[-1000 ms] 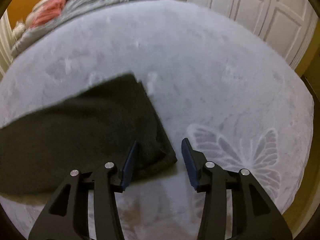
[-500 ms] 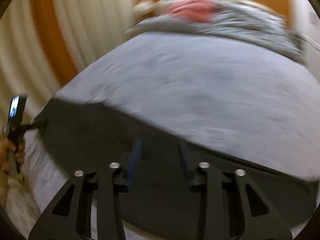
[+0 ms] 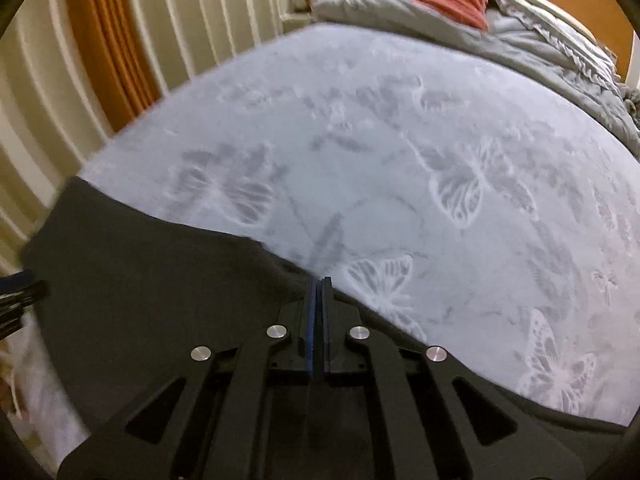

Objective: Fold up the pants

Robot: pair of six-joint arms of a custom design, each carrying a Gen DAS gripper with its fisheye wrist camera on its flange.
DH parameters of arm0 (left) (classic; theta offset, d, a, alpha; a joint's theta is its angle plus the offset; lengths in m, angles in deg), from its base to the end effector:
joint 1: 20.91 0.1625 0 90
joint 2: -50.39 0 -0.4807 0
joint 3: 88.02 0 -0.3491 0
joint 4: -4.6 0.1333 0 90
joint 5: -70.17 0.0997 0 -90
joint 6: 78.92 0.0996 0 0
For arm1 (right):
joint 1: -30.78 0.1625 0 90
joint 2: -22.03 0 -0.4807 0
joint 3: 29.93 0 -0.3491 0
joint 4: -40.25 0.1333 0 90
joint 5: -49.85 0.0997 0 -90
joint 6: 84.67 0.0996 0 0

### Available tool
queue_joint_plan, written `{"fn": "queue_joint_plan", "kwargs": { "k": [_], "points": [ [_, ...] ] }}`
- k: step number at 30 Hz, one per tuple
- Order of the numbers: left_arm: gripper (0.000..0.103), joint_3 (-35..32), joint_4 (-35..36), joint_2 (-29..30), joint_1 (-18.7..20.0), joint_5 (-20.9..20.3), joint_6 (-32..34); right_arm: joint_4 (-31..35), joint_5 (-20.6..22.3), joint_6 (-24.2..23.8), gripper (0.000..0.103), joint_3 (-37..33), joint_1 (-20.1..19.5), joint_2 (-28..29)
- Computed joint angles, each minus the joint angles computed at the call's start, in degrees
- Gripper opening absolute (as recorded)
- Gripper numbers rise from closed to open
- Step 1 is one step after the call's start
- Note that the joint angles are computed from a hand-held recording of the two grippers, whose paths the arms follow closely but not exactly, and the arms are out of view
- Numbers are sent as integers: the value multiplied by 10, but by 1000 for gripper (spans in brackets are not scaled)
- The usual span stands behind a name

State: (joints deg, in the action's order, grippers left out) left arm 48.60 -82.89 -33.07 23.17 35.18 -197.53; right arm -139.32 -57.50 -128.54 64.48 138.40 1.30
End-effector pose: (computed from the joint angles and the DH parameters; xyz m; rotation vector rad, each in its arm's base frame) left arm -0.0467 -0.3444 0.2461 -0.7150 1.8652 -0.8568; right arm 0.3014 -0.6068 -0.0665 1.3663 -2.4125 0.2807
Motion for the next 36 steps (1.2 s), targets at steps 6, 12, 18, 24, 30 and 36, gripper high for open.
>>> {"fn": "queue_joint_plan", "kwargs": {
  "k": [6, 12, 18, 24, 30, 36],
  "points": [
    [53, -29, 54, 37, -10, 7, -43, -10, -45, -10, 3, 17, -15, 3],
    [53, -41, 50, 67, -19, 15, -36, -40, 8, 8, 3, 82, -44, -119],
    [60, -56, 22, 94, -11, 27, -13, -151, -2, 27, 56, 135, -132, -244],
    [82, -56, -15, 99, -21, 45, -6, -175, -64, 108, 74, 116, -231, -312],
    [82, -39, 5, 60, -39, 65, -105, -98, -18, 134, 79, 102, -307, -356],
    [82, -18, -60, 47, -36, 63, -91, -39, -27, 110, 79, 84, -330, -349]
  ]
}}
